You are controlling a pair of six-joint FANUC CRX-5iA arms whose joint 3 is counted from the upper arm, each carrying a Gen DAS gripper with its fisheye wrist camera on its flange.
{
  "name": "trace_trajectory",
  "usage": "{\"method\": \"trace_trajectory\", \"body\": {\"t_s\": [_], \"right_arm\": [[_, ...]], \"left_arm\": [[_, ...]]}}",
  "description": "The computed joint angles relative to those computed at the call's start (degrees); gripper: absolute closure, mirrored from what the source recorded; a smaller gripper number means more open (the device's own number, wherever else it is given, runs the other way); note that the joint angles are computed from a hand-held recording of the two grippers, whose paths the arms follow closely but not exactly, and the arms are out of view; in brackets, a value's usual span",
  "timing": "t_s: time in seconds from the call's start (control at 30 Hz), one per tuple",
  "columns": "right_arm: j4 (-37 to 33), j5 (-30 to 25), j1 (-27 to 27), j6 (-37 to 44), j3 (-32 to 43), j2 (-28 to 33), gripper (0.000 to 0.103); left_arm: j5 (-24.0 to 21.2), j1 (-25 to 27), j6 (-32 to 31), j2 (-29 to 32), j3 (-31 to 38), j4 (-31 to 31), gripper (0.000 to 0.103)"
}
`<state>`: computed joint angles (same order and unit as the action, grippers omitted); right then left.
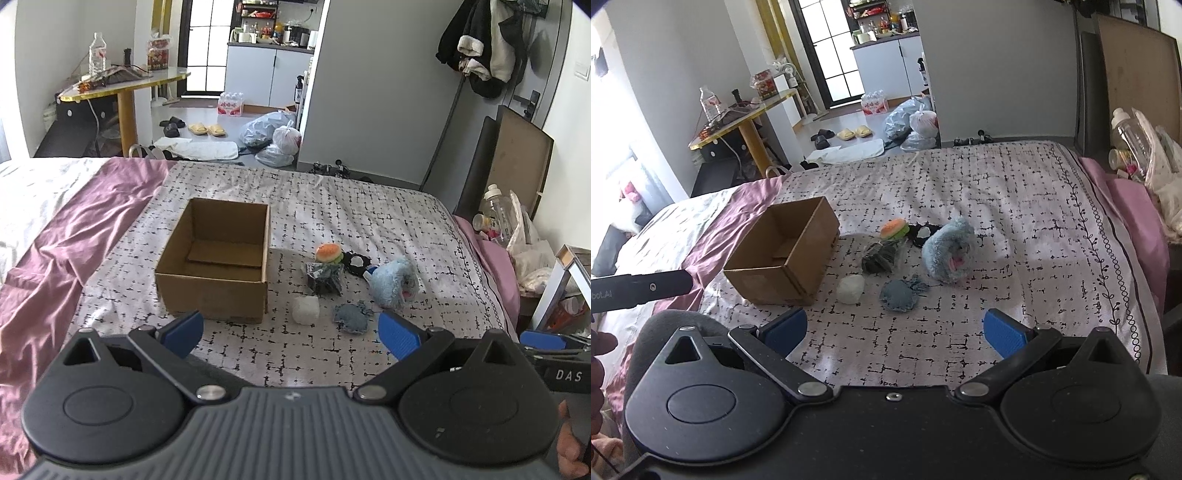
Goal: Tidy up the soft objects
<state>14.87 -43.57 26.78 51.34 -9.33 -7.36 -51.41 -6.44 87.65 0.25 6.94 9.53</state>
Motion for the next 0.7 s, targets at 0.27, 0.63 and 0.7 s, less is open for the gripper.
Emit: {"method": "trace_trajectory", "body": {"t_s": [0.27, 0.63, 0.7], "right_arm": [[-6.49, -0.82, -2.98, 5.14, 4.09, 4.37, 0.0], [-14.84, -1.9, -7.22, 9.14, 10.63, 10.95, 0.0], [-16.23, -2.4, -7.84, 9.92, 12.02, 12.24, 0.0]], "left_arm": [[-0.67, -0.98, 1.29, 4.5, 2.88, -0.44, 0.004], [-1.98, -2.19, 1.95, 11.18, 7.7, -0.32, 0.01], [-2.4, -2.44, 2.26, 12.52, 8.87, -0.61, 0.012]]}}
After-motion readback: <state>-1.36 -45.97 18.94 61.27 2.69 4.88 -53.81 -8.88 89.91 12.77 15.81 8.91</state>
